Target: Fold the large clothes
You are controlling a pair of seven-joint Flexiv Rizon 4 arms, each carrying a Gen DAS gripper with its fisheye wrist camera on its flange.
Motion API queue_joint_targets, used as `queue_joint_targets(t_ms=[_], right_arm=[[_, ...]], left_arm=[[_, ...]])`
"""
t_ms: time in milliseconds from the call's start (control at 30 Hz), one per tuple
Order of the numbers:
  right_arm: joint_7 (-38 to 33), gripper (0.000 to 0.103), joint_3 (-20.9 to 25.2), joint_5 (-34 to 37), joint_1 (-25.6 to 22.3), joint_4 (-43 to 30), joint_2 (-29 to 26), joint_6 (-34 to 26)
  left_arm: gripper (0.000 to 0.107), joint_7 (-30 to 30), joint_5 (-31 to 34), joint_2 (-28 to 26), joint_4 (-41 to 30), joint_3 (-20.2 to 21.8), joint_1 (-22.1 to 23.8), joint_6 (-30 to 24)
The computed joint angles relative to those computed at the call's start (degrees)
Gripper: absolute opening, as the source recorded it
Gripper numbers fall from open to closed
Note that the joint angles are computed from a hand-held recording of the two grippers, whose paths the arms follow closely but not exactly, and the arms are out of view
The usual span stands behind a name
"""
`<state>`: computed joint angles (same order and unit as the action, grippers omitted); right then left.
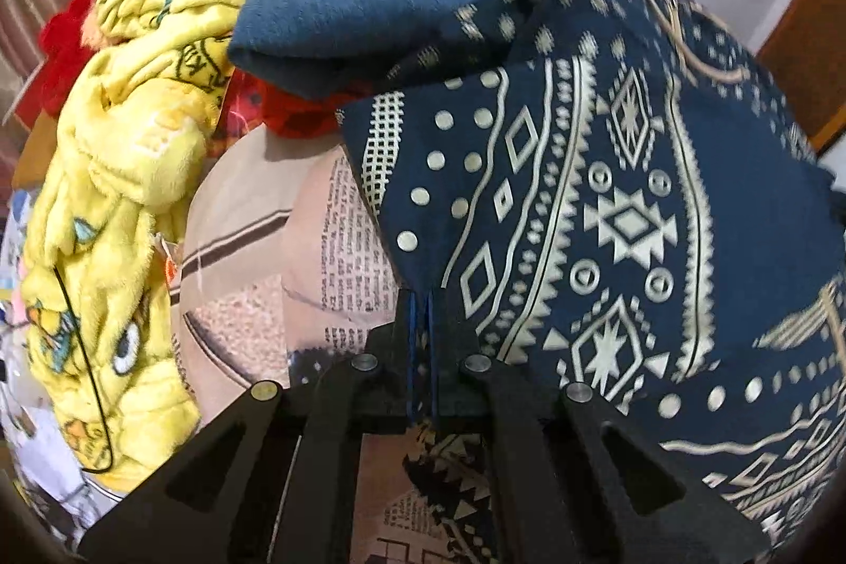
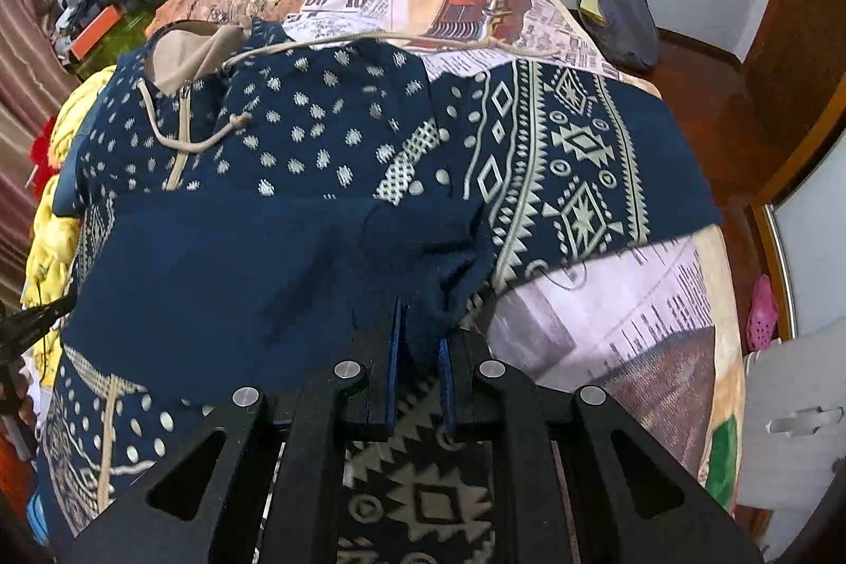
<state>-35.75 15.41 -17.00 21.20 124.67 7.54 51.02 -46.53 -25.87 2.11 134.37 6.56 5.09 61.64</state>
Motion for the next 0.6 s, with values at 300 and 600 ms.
queue_joint_targets(t_ms=[300, 600], right_arm=[[-3.49, 0.044, 0.04, 0.05, -0.26, -1.56, 3.53, -7.15], [2.2, 0.061, -0.34, -2.97, -5.98, 0.75, 10.11, -1.41]], left_arm=[[0.024, 0.77, 5.25, 6.59, -0.61, 0.92, -0.4, -4.47], [0.072, -1.84, -2.6, 9.77, -3.88, -0.47, -5.27, -2.34]])
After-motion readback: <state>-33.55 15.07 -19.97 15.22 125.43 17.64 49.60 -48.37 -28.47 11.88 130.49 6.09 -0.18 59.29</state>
